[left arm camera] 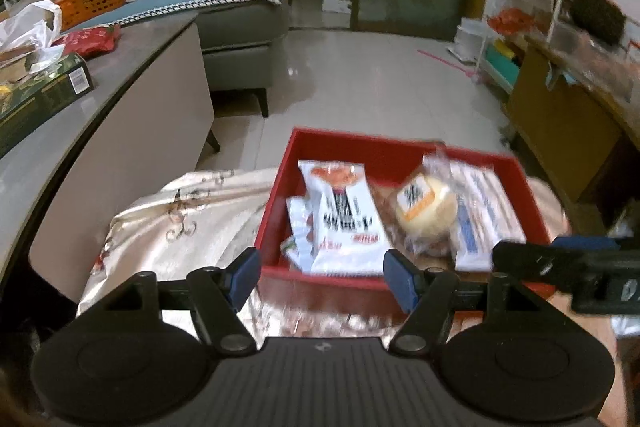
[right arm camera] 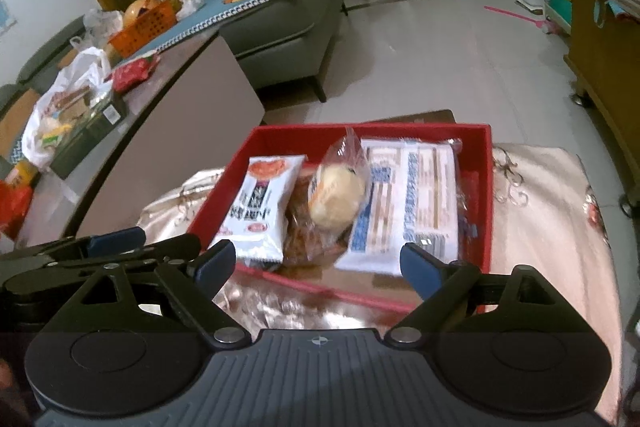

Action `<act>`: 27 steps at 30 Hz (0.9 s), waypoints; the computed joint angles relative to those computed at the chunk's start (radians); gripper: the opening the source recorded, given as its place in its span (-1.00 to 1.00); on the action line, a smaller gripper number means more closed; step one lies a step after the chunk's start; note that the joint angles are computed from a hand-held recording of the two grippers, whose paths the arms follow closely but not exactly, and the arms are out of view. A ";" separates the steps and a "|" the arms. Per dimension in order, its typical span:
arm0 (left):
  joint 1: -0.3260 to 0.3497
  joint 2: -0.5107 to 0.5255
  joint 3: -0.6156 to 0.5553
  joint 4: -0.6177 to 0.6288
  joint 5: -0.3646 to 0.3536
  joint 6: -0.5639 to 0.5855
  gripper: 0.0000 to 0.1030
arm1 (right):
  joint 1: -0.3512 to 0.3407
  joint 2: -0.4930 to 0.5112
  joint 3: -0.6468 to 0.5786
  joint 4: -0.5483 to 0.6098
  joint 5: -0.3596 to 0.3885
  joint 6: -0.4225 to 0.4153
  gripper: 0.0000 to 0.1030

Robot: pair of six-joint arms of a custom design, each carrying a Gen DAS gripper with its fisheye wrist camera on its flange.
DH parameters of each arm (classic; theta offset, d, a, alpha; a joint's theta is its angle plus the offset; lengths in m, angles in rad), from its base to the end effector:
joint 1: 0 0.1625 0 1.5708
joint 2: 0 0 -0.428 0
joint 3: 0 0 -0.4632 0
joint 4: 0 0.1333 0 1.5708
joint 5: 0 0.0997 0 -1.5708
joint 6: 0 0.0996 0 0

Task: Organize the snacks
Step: 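Move both tools back toward the red packets on the cloth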

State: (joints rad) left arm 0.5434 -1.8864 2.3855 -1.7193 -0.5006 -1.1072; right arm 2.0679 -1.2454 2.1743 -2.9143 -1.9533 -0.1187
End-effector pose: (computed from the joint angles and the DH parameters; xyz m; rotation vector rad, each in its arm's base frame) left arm -0.1864 -0.3704 0.2685 0.1411 2.1768 -0.9410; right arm 0.3433 -0.4311 0.1526 0.7316 -2.6724 0.6727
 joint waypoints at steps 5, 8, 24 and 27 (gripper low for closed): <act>-0.002 -0.063 0.029 0.058 -0.074 0.004 0.18 | 0.003 -0.043 0.032 0.040 -0.026 -0.006 0.82; -0.006 -0.098 0.041 0.092 -0.112 -0.027 0.18 | 0.002 -0.071 0.054 0.071 -0.039 -0.003 0.82; -0.113 -0.046 0.094 0.036 -0.234 -0.010 0.18 | -0.028 -0.211 0.199 0.227 -0.142 0.036 0.85; -0.124 -0.044 0.098 0.037 -0.242 -0.014 0.18 | -0.039 -0.214 0.222 0.255 -0.165 0.026 0.85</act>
